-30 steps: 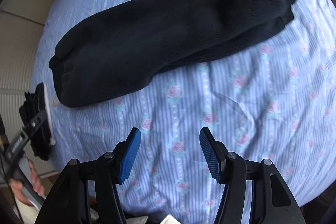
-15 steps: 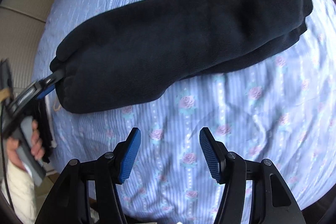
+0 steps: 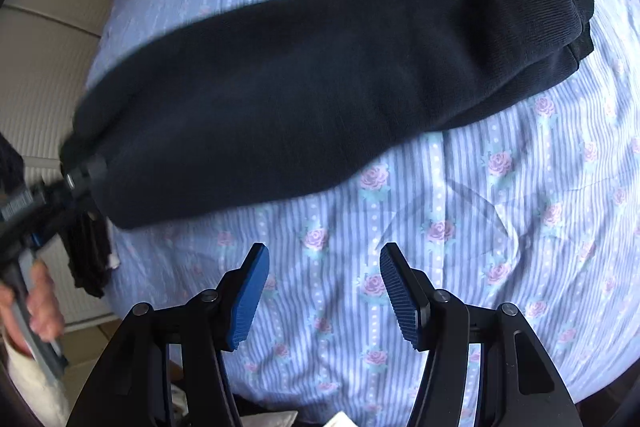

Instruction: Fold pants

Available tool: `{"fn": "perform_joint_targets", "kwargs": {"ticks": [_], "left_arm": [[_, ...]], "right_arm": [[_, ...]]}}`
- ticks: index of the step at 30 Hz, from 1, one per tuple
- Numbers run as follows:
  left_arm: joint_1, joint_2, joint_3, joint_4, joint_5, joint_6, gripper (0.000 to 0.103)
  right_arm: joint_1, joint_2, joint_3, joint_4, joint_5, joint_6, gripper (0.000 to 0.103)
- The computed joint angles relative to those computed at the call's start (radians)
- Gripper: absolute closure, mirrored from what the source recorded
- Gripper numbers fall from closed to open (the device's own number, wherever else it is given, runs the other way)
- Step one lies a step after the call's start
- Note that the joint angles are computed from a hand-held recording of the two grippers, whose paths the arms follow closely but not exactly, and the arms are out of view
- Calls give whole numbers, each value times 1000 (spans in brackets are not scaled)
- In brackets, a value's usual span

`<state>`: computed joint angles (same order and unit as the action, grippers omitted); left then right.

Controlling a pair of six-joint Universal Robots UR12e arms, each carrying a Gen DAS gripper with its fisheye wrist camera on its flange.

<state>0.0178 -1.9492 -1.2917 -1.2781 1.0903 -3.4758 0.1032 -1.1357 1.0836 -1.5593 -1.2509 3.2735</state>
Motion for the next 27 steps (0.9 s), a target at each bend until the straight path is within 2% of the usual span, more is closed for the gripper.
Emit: {"fn": "perform_joint_targets", "kwargs": {"ticks": [2, 5, 7, 8, 10, 12, 13, 15, 18, 20, 22, 23, 25, 27], "left_arm": [[5, -5, -13, -36, 7, -16, 81], [0, -39, -5, -75, 88, -44, 76], [-13, -68, 35, -134, 149, -53, 58], [-27, -82, 68, -173, 222, -60, 41], [-43, -70, 79, -150, 310, -59, 40], [-72, -41, 78, -105, 457, -7, 37], [-93, -14, 58, -40, 537, 57, 35], [-123, 12, 38, 49, 596, 179, 31], [-169, 41, -3, 177, 570, 449, 32], [-222, 30, -16, 291, 598, 603, 34], [-270, 10, -31, 373, 627, 765, 41], [-288, -1, -35, 395, 613, 837, 45], [-325, -22, -39, 437, 617, 934, 46], [-357, -39, -38, 449, 636, 992, 47]], "right_arm": [[1, 2, -7, 4, -4, -7, 43], [17, 17, -34, 21, -55, -39, 43], [33, 26, -46, 21, -86, -69, 43], [37, 29, -48, 22, -89, -82, 43], [35, 27, -46, 21, -75, -83, 43], [25, 13, -27, 7, -52, -67, 43], [21, 5, -15, -3, -51, -52, 43], [6, -12, 6, -12, -49, -33, 43], [-13, -37, 38, -24, -49, -11, 43], [-24, -48, 49, -23, -65, 2, 43], [-35, -57, 57, -21, -82, 14, 43], [-40, -63, 67, -24, -91, 27, 43], [-54, -77, 88, -29, -91, 51, 43], [-68, -97, 117, -36, -97, 74, 43]]}}
